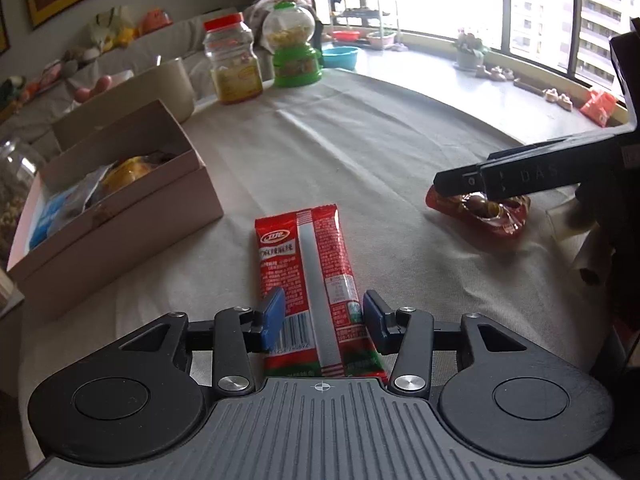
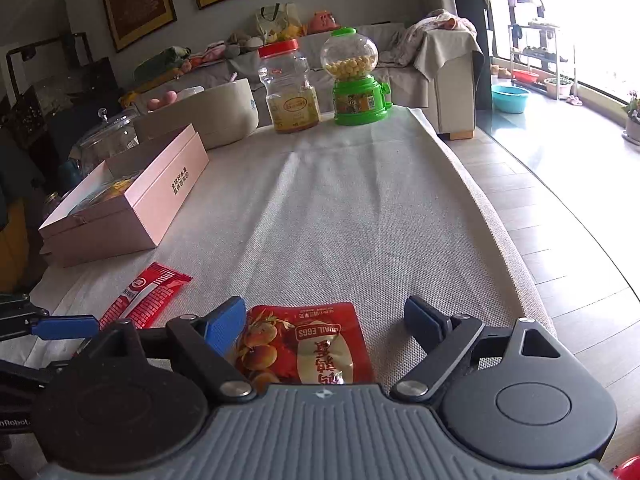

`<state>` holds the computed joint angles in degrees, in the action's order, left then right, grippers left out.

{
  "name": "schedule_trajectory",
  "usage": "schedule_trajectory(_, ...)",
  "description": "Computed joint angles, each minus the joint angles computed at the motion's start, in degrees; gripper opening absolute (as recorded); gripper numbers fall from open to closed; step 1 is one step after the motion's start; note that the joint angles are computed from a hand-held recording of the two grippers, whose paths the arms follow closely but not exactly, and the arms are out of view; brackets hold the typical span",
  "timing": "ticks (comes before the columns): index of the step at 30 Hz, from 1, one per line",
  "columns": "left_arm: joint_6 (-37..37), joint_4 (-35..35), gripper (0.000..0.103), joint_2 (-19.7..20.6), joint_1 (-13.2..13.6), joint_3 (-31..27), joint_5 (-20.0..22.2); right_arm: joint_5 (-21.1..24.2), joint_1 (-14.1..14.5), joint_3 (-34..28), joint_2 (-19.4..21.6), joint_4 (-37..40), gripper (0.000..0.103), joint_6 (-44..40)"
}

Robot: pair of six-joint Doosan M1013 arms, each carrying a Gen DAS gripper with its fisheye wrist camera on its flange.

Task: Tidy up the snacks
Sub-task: 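Grasp the red quail-egg bag with the right tool while the left tool grasps the sausage stick, then carry both snacks over the pink box and open both tools to drop them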

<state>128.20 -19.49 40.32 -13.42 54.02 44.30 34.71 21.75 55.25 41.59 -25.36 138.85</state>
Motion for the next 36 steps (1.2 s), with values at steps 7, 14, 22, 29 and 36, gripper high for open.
schedule_trajectory(7, -2.30, -7.51, 0.082, 3.45, 1.06, -6.41, 8.06, 0.12, 0.09, -0.04, 0.05, 0.02, 0.089, -0.43)
schedule_trajectory(14, -9.96, -1.81, 0.078, 4.16, 1.06, -6.32, 3.07, 0.21, -0.05, -0.50, 0.24, 2.93, 0.099, -3.87)
schedule_trajectory(22, -5.76, -5.32, 0.077, 2.86, 1.47, -3.08, -0.54, 3.82, -0.21, -2.08, 0.52, 9.79, 0.103, -14.24)
schedule_trajectory(29, -2.12, -9.50, 0.076, 1.69, 1.72, 0.34, -5.15, 6.09, 2.27, -0.56, -0.17, 0.88, 0.103, -14.49)
schedule_trajectory(36, -1.79, -9.14, 0.076, 1.56, 1.61, 0.67, -5.72, 9.21, 3.02, 0.29, -0.73, -7.13, 0.103, -8.37)
